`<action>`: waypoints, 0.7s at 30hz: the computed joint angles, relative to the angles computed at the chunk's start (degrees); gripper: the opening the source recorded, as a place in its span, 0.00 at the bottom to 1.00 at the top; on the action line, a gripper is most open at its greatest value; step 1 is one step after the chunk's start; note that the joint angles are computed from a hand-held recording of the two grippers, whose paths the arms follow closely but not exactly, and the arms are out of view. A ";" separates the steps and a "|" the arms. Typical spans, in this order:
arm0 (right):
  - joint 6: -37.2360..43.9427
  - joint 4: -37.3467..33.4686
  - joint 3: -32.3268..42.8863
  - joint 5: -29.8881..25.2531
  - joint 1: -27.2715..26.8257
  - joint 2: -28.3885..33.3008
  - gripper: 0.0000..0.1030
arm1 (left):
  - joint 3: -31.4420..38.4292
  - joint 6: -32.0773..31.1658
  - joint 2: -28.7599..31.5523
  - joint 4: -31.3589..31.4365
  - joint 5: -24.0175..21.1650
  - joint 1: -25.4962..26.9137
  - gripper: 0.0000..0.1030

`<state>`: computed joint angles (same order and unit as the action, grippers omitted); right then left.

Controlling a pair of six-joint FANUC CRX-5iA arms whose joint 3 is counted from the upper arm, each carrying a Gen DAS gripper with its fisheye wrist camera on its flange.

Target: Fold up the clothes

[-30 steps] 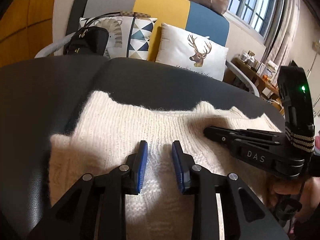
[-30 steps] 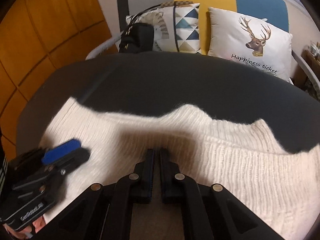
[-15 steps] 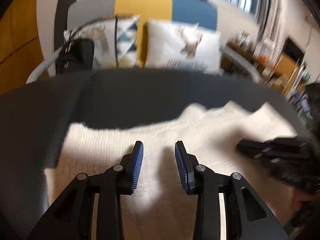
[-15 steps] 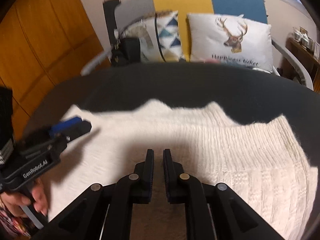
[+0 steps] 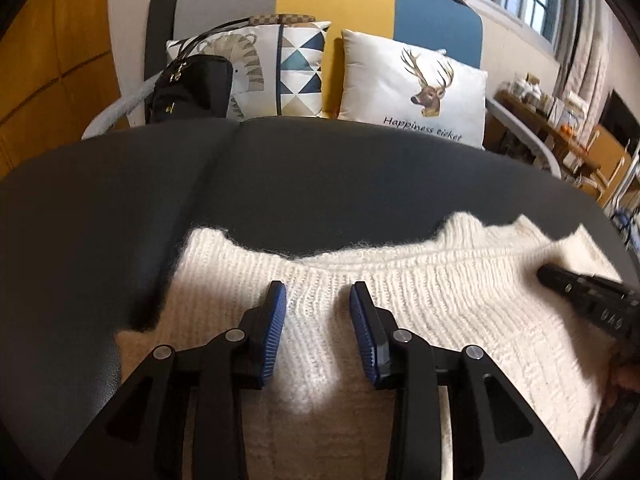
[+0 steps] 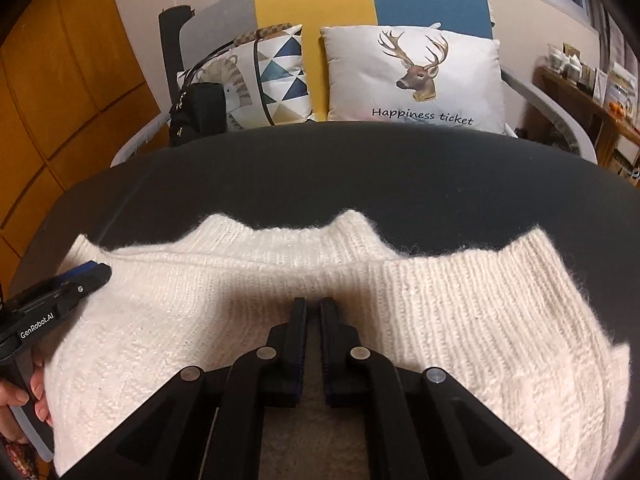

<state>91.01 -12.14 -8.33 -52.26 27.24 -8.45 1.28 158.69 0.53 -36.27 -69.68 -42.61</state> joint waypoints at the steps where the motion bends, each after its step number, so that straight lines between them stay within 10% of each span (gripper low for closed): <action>1: 1.68 -3.45 1.02 -1.01 -1.75 -0.06 0.04 | 0.17 -0.60 -0.23 0.39 0.19 0.23 0.36; 6: 5.95 -18.07 0.04 -0.83 -11.42 -6.97 0.09 | 0.06 10.74 -4.22 -8.03 -2.62 -6.52 0.37; 14: 7.07 -11.40 -1.29 -7.89 -9.18 -10.04 0.11 | 1.82 5.85 -0.58 -7.11 -3.70 -9.60 0.42; 21: 3.13 -4.91 -4.86 -3.07 -7.07 -8.28 0.03 | -2.34 7.63 -2.65 -4.50 0.49 -6.44 0.52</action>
<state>94.14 -17.05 -13.19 -55.32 20.16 -16.73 -1.06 166.32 -2.12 -40.77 -69.19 -49.05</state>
